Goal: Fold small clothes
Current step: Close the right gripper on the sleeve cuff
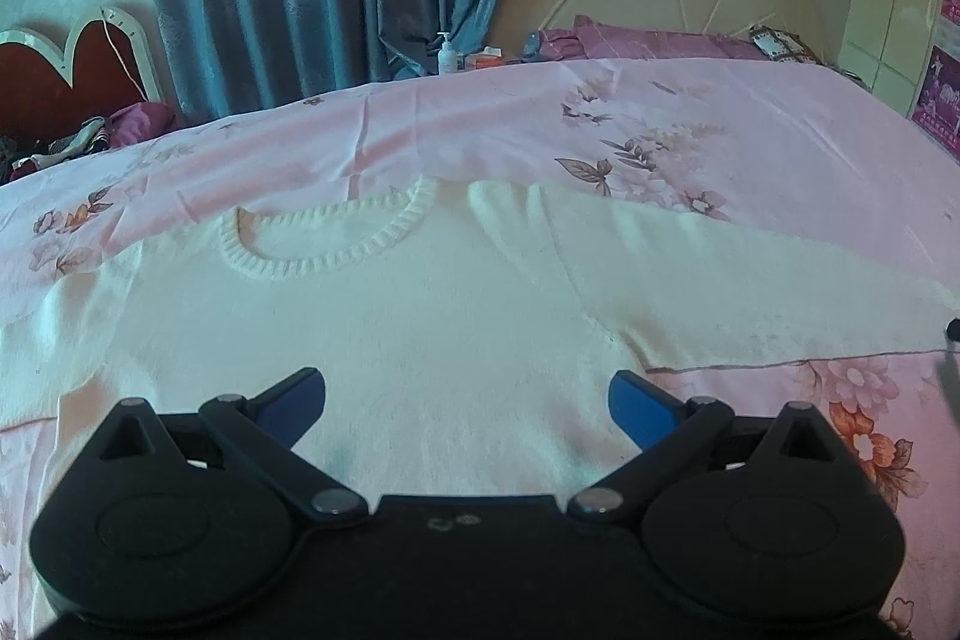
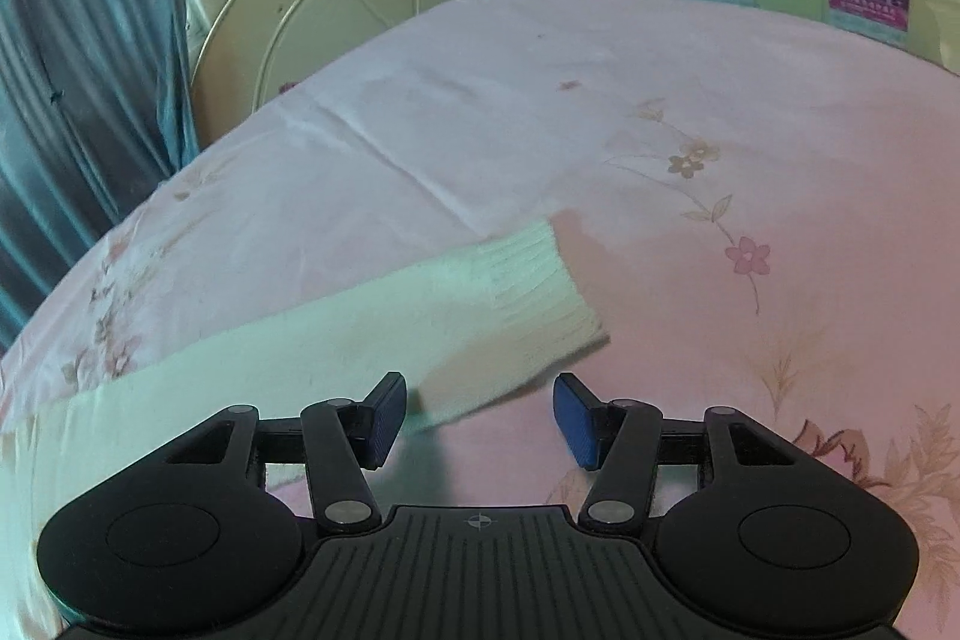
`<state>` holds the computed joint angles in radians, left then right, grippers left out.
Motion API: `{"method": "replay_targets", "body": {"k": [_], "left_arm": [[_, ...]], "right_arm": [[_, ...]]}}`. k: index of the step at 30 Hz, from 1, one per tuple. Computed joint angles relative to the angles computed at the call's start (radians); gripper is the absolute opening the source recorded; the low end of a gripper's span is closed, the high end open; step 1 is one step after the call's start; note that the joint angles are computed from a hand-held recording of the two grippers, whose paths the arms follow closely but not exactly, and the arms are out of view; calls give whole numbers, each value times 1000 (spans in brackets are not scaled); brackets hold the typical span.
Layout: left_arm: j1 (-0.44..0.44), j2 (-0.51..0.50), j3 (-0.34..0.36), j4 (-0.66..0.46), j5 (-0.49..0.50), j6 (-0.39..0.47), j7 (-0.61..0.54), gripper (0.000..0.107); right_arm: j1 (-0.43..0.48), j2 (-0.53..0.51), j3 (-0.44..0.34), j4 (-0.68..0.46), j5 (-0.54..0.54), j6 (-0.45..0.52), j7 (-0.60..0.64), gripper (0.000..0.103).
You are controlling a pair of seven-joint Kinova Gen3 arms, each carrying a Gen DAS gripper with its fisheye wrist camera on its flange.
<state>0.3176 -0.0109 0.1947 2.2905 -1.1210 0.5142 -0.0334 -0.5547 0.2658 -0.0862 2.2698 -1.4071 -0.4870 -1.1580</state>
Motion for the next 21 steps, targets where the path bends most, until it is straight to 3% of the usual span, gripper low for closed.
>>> {"method": "replay_targets", "body": {"k": [2,4,5,7,9,10,12,14,17,19,21], "left_arm": [[-7,5,-8,-4,10,-10,-17,101],[-18,1,-19,-5,30,-29,-42,101],[-25,-4,-24,-1,31,-40,-48,101],[-50,-20,-38,7,71,-74,-107,101],[-79,-36,-58,19,125,-117,-188,101],[-68,-43,-94,24,151,-135,-229,101],[-100,-67,-117,45,198,-171,-310,100],[-171,-91,-104,69,238,-198,-392,98],[-226,-123,-163,111,270,-259,-499,97],[-231,-144,-250,140,277,-305,-577,97],[-229,-162,-343,168,291,-360,-659,97]], "right_arm": [[62,5,-68,16,47,-33,-81,54],[94,10,-114,36,83,-78,-154,36],[123,12,-151,47,98,-102,-185,33],[185,23,-231,52,90,-147,-198,21],[192,35,-244,40,59,-171,-146,14],[170,39,-222,29,31,-173,-105,7],[99,40,-136,-3,-26,-146,-24,4],[7,28,-69,-26,-58,-168,57,3],[-131,-9,-32,-66,-69,-208,179,3],[-167,-14,-50,-116,-98,-187,261,3],[-172,4,-116,-180,-138,-196,342,3]]}}
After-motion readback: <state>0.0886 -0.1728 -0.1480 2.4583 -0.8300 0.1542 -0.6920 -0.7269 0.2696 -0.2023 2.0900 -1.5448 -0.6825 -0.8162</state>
